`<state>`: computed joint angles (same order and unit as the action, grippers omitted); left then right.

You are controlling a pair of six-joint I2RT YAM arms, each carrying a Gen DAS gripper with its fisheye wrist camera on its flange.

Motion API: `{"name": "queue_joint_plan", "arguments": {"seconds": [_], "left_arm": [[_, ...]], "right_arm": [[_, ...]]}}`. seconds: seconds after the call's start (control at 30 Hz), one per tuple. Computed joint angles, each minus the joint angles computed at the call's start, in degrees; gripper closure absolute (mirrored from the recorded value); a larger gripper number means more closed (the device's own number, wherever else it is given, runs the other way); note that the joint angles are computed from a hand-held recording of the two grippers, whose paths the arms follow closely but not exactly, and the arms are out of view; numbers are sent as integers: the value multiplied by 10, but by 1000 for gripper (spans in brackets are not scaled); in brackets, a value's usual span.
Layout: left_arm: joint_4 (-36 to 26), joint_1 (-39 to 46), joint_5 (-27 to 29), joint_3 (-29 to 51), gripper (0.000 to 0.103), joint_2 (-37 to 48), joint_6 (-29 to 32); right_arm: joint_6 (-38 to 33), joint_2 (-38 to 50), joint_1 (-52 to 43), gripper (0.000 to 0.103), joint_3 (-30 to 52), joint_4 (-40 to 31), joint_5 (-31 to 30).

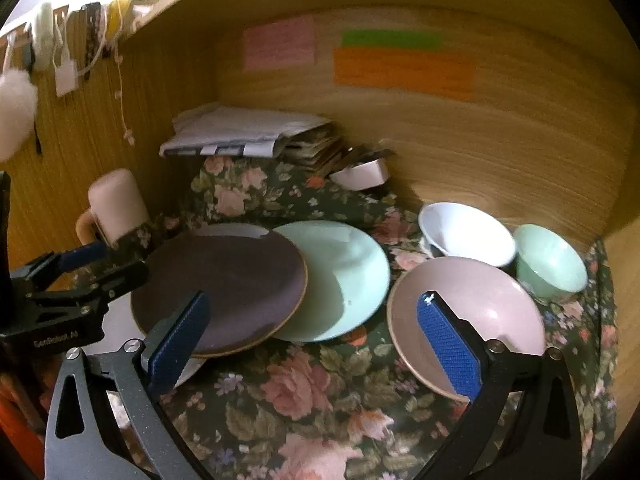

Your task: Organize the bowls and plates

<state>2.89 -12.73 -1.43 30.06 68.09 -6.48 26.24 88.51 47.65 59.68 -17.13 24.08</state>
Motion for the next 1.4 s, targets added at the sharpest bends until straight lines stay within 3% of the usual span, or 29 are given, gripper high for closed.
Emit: {"name": "queue_joint_plan", "arguments": {"seconds": [0.13, 0.27, 0.37, 0.5, 0.63, 0.7, 0.9, 1.0, 1.4], "left_arm": [[3, 34, 10, 11, 22, 43, 10], [-2, 60, 25, 26, 29, 73, 20], [-18, 81, 46, 45, 41, 103, 32], [-29, 97, 60, 60, 47, 130, 37], [-41, 110, 81, 73, 52, 149, 40], [-50, 113, 89, 82, 62, 160, 38], [-62, 121, 119, 98, 73, 183, 41], [-70, 122, 134, 104, 78, 187, 47], [-76, 123, 158, 118, 78, 205, 47]], "right_arm": [[-22, 46, -18, 10, 31, 2, -36], [-50, 109, -37, 33, 88, -23, -65], [-58, 150, -59, 40, 121, -33, -116], [-53, 203, -80, 57, 167, -57, -154], [-46, 235, -96, 63, 195, -71, -184], [-46, 246, -99, 65, 206, -78, -191], [-47, 270, -109, 68, 230, -88, -212], [-51, 288, -108, 76, 251, -99, -216], [-33, 302, -119, 72, 268, -115, -249]]}}
